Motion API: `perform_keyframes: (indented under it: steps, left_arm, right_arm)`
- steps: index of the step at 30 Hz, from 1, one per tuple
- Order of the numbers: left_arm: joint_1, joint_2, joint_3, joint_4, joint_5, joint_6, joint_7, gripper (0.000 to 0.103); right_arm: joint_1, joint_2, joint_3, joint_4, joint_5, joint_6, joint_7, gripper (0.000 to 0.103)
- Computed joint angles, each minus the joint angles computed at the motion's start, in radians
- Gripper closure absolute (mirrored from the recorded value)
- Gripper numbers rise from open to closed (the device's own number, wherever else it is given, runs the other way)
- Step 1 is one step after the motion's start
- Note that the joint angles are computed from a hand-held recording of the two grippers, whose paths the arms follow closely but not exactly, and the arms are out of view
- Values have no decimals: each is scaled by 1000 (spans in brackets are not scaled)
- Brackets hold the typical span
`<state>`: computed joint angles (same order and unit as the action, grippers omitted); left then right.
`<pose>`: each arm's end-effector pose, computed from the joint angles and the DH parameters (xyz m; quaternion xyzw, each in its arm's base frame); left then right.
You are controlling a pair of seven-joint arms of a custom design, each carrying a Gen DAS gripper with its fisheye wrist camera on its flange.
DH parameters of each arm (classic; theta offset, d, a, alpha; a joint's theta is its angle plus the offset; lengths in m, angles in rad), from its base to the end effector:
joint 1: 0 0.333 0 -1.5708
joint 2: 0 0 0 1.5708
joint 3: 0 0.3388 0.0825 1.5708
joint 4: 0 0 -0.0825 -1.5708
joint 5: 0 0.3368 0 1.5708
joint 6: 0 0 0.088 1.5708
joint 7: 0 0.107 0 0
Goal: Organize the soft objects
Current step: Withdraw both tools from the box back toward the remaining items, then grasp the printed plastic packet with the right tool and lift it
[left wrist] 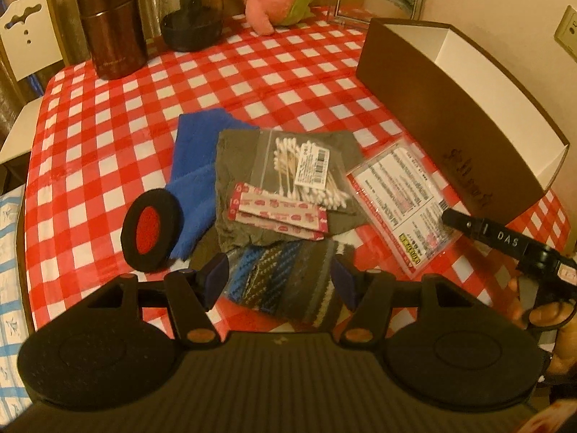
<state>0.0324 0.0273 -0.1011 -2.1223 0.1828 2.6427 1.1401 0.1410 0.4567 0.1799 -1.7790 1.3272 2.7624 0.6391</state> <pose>0.5451 -0.0418 0.5014 -0.7568 0.6037 -0.1782 0.1762 0.6331 0.1505 0.3852 -0.6506 0.6173 0.0142 0.4421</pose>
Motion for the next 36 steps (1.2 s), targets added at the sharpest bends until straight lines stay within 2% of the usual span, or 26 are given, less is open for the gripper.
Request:
perform_keyframes:
  steps: [2,3,6,9,13,15,18,20,26,28,30,36]
  left_arm:
    - [2,-2,1,-4,-2,-1,0,43]
    - [2,-2,2,-5,0,-2,-3,43]
    - [5,-5,4,-12,1,2,-10,43]
    - [9,-7,8,-21,-1,6,-14,44]
    - [14,-8,11,-32,-10,13,-15,44]
    - [16,-11,12,-38,-15,17,-12,44]
    - [18,-16,13,-47,-22,23,-5,44]
    - [19,-19,15,-51,-17,24,-9,44]
    - [27,-24,24,-65,1,26,-13,44]
    - [30,-23,26,-72,6,40,-14,44]
    - [32,-18,26,-76,12,61,-14,45]
    - [38,5,25,-81,83,133,9,47]
  right_arm:
    - [-20,9,12,13,29,-47,-17,47]
    - [-31,9,19,15,53,-71,-35,55]
    - [-48,-4,23,11,112,-132,-90,64]
    - [-50,-27,11,10,128,-192,-124,68]
    - [-33,-51,-3,18,120,-244,-172,69]
    - [-20,-51,-8,32,88,-268,-169,69]
    - [20,-24,-26,62,-29,-264,-57,69]
    - [42,0,-33,76,-96,-243,15,69]
    - [61,35,-15,125,-197,-194,68,70]
    - [80,47,-25,150,-271,-183,109,74]
    - [93,58,-33,176,-337,-188,158,87]
    - [117,52,-34,200,-486,-193,209,100]
